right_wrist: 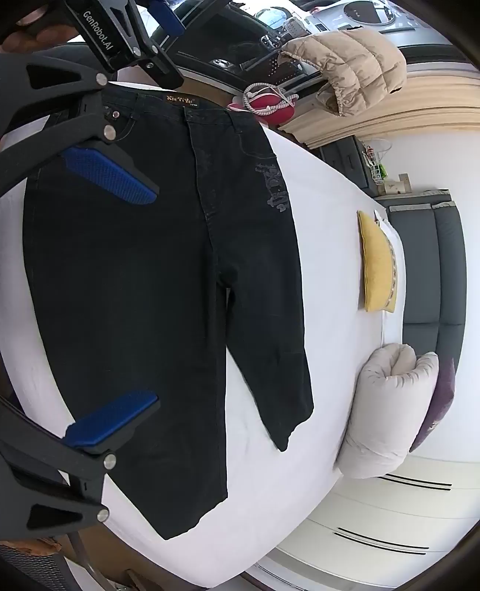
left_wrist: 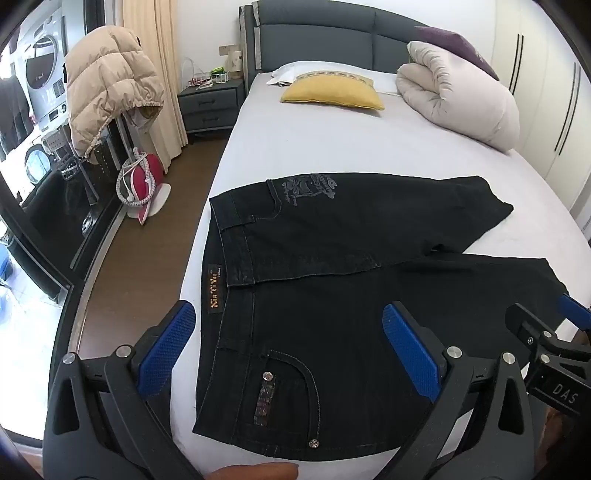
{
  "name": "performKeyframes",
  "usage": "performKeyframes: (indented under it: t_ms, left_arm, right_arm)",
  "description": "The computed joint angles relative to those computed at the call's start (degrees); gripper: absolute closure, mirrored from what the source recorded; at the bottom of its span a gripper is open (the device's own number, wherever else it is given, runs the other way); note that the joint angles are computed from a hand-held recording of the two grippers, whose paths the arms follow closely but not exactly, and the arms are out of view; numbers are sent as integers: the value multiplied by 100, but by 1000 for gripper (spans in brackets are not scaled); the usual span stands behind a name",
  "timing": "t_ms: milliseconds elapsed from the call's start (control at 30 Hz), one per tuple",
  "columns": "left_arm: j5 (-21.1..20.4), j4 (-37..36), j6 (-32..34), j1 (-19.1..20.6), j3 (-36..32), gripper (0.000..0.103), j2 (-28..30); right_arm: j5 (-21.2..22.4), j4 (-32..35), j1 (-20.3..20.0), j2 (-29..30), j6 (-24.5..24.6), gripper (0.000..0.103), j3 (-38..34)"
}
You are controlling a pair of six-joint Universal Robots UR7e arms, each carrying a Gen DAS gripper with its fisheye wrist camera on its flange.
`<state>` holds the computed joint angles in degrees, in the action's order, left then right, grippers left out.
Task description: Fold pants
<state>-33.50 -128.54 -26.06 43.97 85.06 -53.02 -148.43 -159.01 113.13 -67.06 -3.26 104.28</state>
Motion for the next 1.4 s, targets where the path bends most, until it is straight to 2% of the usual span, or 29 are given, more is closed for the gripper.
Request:
performKeyframes:
  t_ms: [1400]
  left_arm:
    - [40,94,-97,5,150,0,-83]
  right_arm:
    - [1,-57,-1,19,-40,0,-2]
